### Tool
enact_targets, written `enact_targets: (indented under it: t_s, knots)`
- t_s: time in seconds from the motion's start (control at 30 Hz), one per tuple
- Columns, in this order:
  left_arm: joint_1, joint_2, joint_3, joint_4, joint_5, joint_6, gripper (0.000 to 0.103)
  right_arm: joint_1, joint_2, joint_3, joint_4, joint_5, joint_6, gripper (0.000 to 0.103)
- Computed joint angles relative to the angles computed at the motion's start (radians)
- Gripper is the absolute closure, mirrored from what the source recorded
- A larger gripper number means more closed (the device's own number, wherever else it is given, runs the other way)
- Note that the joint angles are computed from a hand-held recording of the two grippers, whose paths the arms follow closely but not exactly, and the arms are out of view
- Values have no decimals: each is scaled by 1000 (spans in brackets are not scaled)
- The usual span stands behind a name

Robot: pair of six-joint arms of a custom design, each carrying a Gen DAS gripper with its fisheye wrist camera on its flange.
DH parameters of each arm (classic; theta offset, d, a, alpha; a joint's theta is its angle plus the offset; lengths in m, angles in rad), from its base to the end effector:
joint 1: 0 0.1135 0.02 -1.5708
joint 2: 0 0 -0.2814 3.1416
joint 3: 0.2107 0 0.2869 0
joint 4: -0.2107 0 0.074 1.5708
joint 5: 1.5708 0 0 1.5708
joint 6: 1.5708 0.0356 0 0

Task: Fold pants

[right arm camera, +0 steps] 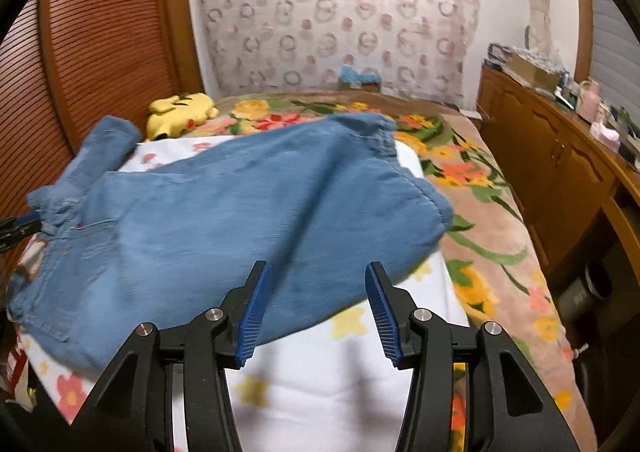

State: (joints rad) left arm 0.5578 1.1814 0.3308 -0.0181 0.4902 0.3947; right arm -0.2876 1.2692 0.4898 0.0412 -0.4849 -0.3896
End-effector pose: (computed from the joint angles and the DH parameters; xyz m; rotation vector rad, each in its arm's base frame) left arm 0.1882 0.0977 0.1220 0.0227 2.3130 -0.1253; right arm 0.2504 -0.0568 0.1567 -0.3527 2.1868 0.1903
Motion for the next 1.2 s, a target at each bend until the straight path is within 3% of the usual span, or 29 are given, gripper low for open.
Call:
enact_targets:
  t_s: [0.2, 0.27, 0.33, 0.43, 0.67, 0.93, 1.1, 1.13, 1.2]
  knots:
    - [-35, 74, 28, 74, -53, -16, 54, 56, 90, 70, 15, 77, 65, 52]
    - [-49, 85, 29, 94, -86, -13, 80, 73, 99, 85, 15, 100, 86, 52]
    - [-32, 81, 32, 87, -74, -7, 98, 64, 111, 97, 16, 104, 97, 52]
    - [20, 42, 29, 47, -17, 15, 100, 59, 124, 110, 15, 113, 114, 52]
    - [161, -63, 34, -33, 40, 44, 100, 69, 129, 110, 29, 149, 149, 52]
    - [151, -103, 38, -123, 60, 64, 99, 68, 178, 134, 43, 143, 181, 52]
    - [115, -218, 20, -186, 56, 68, 68, 54, 214, 170, 28, 136, 190, 52]
    - [106, -241, 16, -198, 59, 69, 56, 51, 218, 173, 26, 133, 192, 52]
    - [85, -277, 7, -219, 62, 69, 53, 49, 227, 183, 23, 121, 204, 52]
